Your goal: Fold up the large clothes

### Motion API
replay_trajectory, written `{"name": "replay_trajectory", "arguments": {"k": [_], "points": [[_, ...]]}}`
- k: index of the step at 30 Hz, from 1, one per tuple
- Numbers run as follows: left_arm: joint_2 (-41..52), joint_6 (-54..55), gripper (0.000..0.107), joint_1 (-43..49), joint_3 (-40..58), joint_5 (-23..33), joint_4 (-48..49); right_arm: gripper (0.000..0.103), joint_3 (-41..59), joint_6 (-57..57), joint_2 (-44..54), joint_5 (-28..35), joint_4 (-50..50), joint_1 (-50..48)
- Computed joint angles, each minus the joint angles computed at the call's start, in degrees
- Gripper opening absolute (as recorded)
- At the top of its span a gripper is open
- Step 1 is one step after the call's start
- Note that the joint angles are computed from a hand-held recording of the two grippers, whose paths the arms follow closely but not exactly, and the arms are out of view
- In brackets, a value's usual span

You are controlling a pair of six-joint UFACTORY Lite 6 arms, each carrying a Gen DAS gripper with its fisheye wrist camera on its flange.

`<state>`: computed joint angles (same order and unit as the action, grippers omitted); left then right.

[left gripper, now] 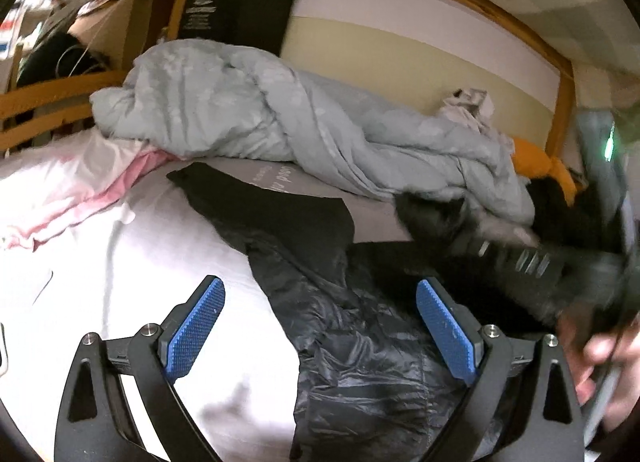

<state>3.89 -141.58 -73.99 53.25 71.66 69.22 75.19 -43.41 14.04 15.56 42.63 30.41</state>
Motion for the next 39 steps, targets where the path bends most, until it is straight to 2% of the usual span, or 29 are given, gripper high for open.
{"name": "replay_trajectory", "arguments": {"k": [2,4,5,7,8,9,10,13,17,19,21,23,24,25,26,27,28,32,34,39], "points": [[-1.5,-1.5,0.096,0.3,-1.6,-0.8,0.4,0.012,-0.6,3.3,2.0,-3.0,-3.0,2.1],[-2.1,-2.0,0.096,0.6,-2.3,-1.7,0.7,0.016,-2.0,5.9,3.0,-5.2,-5.6,2.8],[-2.0,-1.8,0.096,0.8,-2.3,-2.3,0.8,0.023,-2.2,9.8,3.5,-5.3,-9.7,2.9],[-1.5,-0.9,0.096,1.3,-1.8,-3.2,0.9,0.044,-3.3,10.4,3.5,-5.4,-11.3,2.1],[-1.1,-0.5,0.096,1.6,-1.6,-3.7,1.0,0.063,-4.5,7.2,2.8,-6.1,-8.5,1.4],[-0.6,-0.2,0.096,1.7,-1.2,-4.2,1.0,0.07,-6.5,1.5,1.1,-7.6,-3.3,0.2],[-0.2,0.0,0.096,1.9,-0.9,-4.8,1.2,0.07,-8.8,-4.5,-1.2,-8.5,2.7,-0.8],[0.8,0.0,0.096,2.6,-0.5,-6.7,1.5,0.07,-13.3,-21.5,-6.3,-6.4,17.0,-6.0],[1.4,-0.6,0.096,4.2,-1.0,-11.6,3.0,0.071,-21.3,-36.1,-14.5,-6.6,26.0,-15.2],[0.9,-2.3,0.096,6.8,-2.2,-18.4,6.4,0.071,-25.1,-47.0,-17.9,-8.5,33.9,-21.2],[0.7,-6.1,0.096,10.9,-3.3,-27.6,12.5,0.071,-26.8,-52.8,-19.2,-5.2,36.9,-30.1],[1.9,-8.1,0.096,14.9,-2.7,-35.2,17.4,0.071,-25.2,-49.5,-17.2,0.4,32.0,-39.7],[2.8,-7.7,0.088,16.0,-1.9,-37.1,18.0,0.071,-23.5,-47.3,-15.3,3.4,29.1,-43.6],[3.8,-8.2,0.07,17.7,-1.4,-40.0,20.7,0.071,-21.4,-45.5,-13.0,6.3,26.6,-46.9],[4.5,-8.5,0.061,19.4,-1.1,-42.4,22.8,0.071,-19.1,-43.5,-10.5,8.4,24.3,-49.6],[5.8,-6.9,0.042,20.8,0.0,-43.8,22.5,0.071,-15.8,-40.9,-7.0,10.2,21.5,-52.1],[6.9,-4.6,0.032,22.0,0.9,-44.6,21.1,0.071,-13.6,-39.1,-4.7,11.1,19.8,-53.1],[10.7,-5.1,0.024,26.3,2.4,-51.1,23.7,0.071,0.1,-27.4,8.8,16.6,8.5,-54.1],[12.5,0.1,0.024,26.2,3.9,-50.6,19.7,0.069,6.9,-22.8,15.3,20.0,5.0,-53.2],[12.8,1.2,0.018,26.2,4.3,-47.8,19.1,0.057,16.7,-13.3,22.6,17.4,-3.1,-49.0]]}}
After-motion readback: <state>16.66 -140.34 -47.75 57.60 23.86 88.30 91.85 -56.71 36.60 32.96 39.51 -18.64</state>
